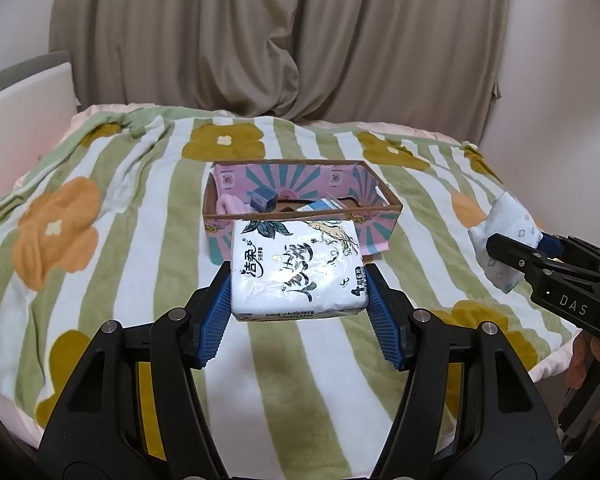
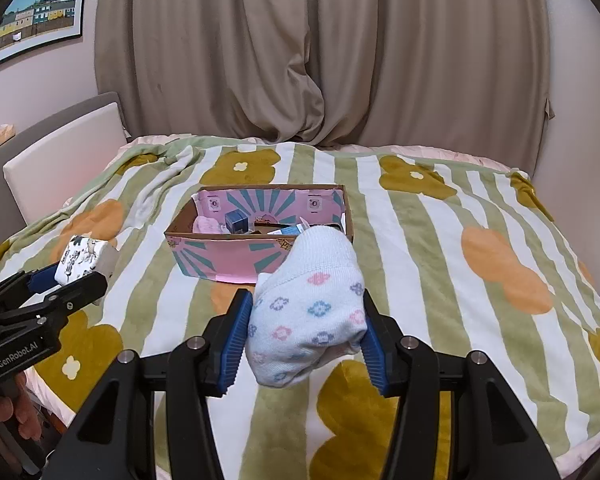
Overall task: Organize objects
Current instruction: 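Carry the tissue pack and cloth pouch with both tools toward the cardboard box, then lower the tissue pack and pouch into the box and open both tools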
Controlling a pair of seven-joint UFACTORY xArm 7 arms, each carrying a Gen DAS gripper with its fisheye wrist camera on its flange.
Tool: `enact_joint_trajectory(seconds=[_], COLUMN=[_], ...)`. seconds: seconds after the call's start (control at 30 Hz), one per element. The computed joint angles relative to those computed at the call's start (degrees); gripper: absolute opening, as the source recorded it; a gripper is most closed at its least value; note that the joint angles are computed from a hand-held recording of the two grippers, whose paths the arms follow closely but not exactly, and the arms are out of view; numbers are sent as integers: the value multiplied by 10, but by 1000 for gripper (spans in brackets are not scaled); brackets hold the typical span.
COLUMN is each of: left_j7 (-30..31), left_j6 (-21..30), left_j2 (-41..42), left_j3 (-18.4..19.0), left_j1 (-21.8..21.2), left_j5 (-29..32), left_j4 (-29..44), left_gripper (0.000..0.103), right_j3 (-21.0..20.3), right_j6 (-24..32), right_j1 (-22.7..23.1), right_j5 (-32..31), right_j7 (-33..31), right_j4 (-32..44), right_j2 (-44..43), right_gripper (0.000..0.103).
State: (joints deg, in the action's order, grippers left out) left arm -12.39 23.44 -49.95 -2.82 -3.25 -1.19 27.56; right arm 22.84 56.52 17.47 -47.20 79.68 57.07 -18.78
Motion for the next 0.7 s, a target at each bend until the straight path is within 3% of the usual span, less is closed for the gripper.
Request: enact_joint_trajectory(seconds=[0.43,0.7], left_j7=[90,189], left_j6=[-15,47], left_j2=[202,389], left_j3=[72,106], left_j1=[-30,-33], left_j5=[-52,-156], left_j4=[158,340], left_gripper=[59,59], right_j3=[-58,-122], right_j6=[-55,-80], right_j1=[-25,-25], right_j5=[-10,28], right_j7=[-80,-180], right_j4=[80,191], right_j2=[77,185], right_gripper=[47,47])
